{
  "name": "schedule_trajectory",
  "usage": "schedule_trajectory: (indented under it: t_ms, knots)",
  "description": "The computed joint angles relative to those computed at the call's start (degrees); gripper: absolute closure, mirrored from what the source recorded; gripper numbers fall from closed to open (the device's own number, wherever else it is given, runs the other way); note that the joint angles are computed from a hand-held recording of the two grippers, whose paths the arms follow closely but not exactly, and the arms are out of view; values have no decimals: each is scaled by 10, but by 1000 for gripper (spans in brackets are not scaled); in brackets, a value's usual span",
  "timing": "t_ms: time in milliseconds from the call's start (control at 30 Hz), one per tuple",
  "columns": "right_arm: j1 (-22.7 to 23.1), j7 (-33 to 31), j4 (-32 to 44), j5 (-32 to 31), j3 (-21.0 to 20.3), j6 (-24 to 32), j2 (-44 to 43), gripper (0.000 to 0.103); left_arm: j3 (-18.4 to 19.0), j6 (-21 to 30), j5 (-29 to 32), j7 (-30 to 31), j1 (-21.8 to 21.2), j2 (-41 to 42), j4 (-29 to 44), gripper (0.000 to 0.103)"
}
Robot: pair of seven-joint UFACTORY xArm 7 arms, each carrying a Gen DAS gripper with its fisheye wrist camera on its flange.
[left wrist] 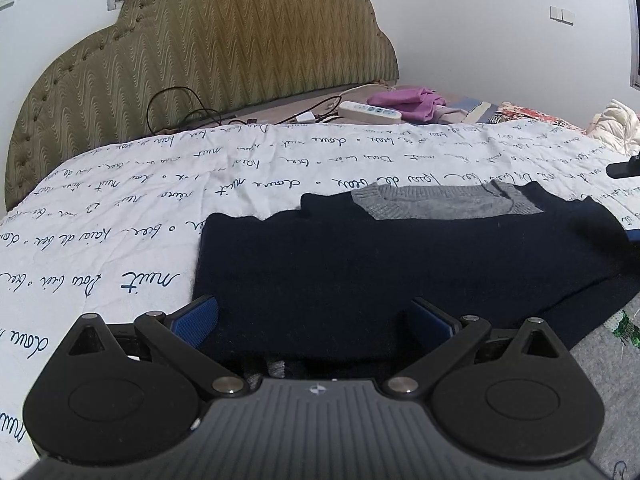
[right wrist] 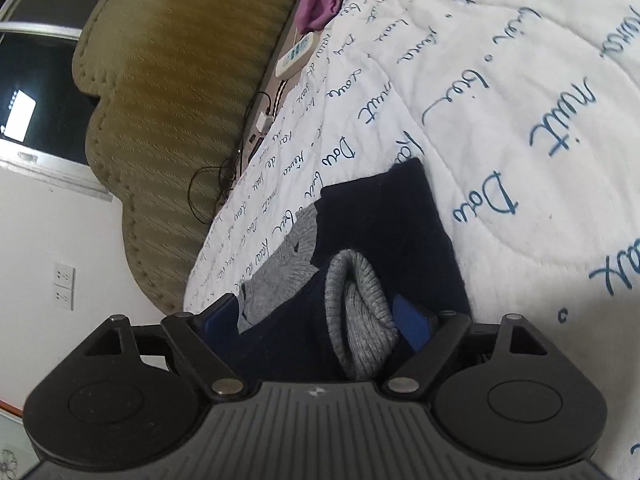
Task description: Fold small clothes
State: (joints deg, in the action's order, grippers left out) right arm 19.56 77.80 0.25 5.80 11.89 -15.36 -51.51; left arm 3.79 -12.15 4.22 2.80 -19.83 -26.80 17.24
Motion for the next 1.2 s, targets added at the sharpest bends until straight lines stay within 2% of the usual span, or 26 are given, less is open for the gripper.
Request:
schedule_trajectory:
  t_ms: [67,133,167,233,267,333,367,400,433,500,533,600,633,667,700,767,800,833,867,933,967,1000,1033,1067,1133,1200]
  knots:
    - [-3,-11,11,-8,3,14,7,18,3,0,2,1,-4,-1,0,1]
    - [-16,-37,45,-25,18,70,20,18,2,-1,4,4,-6,1,5,1]
    - [-32,-43,60,-31,40,99,23,22,-6,-4,3,3,0,3,7,1]
    - [-61,-65,105,-56,78,187,31,73,-26,-4,0,0,15,10,13,1]
    - [-71,-73,124,-68,87,223,41,89,-42,0,-2,-1,28,13,16,1]
    - [-90,-62,130,-82,108,241,22,89,-75,13,-4,1,56,15,22,1]
    - [-102,-53,129,-90,121,246,-1,90,-76,12,-3,1,56,11,21,1]
    - [-110,-45,124,-96,128,248,-30,90,-52,10,0,3,34,6,18,1]
    - [-110,-42,118,-101,128,255,-57,90,-8,10,4,5,-8,-2,17,1]
    - [-110,-51,119,-114,120,309,-82,90,52,16,0,8,-69,-9,20,0]
    - [-106,-55,118,-115,110,330,-76,90,52,29,-1,3,-71,-1,30,0]
    - [-95,-53,106,-113,101,340,-66,90,-9,69,-11,-5,-17,26,51,0]
    - [-93,-48,100,-114,102,333,-66,89,-37,89,7,-23,14,49,65,2]
    - [-91,-42,96,-115,103,332,-68,89,-42,85,1,-26,21,55,63,2]
    - [-94,-36,96,-118,108,331,-65,86,-27,70,-27,-8,4,58,58,2]
    - [-96,-33,101,-125,111,335,-60,83,-19,78,-34,-2,-3,59,62,2]
    - [-98,-29,108,-128,113,346,-60,81,-30,79,-34,-1,8,54,60,2]
    - [-97,-19,113,-127,115,361,-69,79,-63,84,-31,-11,42,43,56,1]
    - [-92,-3,112,-124,122,383,-94,74,-79,91,-32,-19,60,26,51,0]
    - [-72,24,120,-125,140,447,-151,60,-54,120,-46,-24,44,-34,28,4]
    - [-57,37,128,-132,162,482,-183,48,-26,133,-59,-21,22,-73,12,4]
    - [-46,43,137,-143,181,496,-200,36,9,143,-75,-12,-11,-115,-7,1]
    - [-39,50,144,-154,201,496,-208,28,34,149,-94,-1,-34,-159,-29,0]
    - [-35,53,151,-165,219,481,-206,19,34,154,-99,-7,-39,-180,-38,0]
    - [-44,55,169,-182,238,448,-166,17,9,169,-112,-25,-36,-203,-50,0]
    - [-58,44,196,-192,245,439,-95,17,-29,185,-108,-40,-25,-193,-50,0]
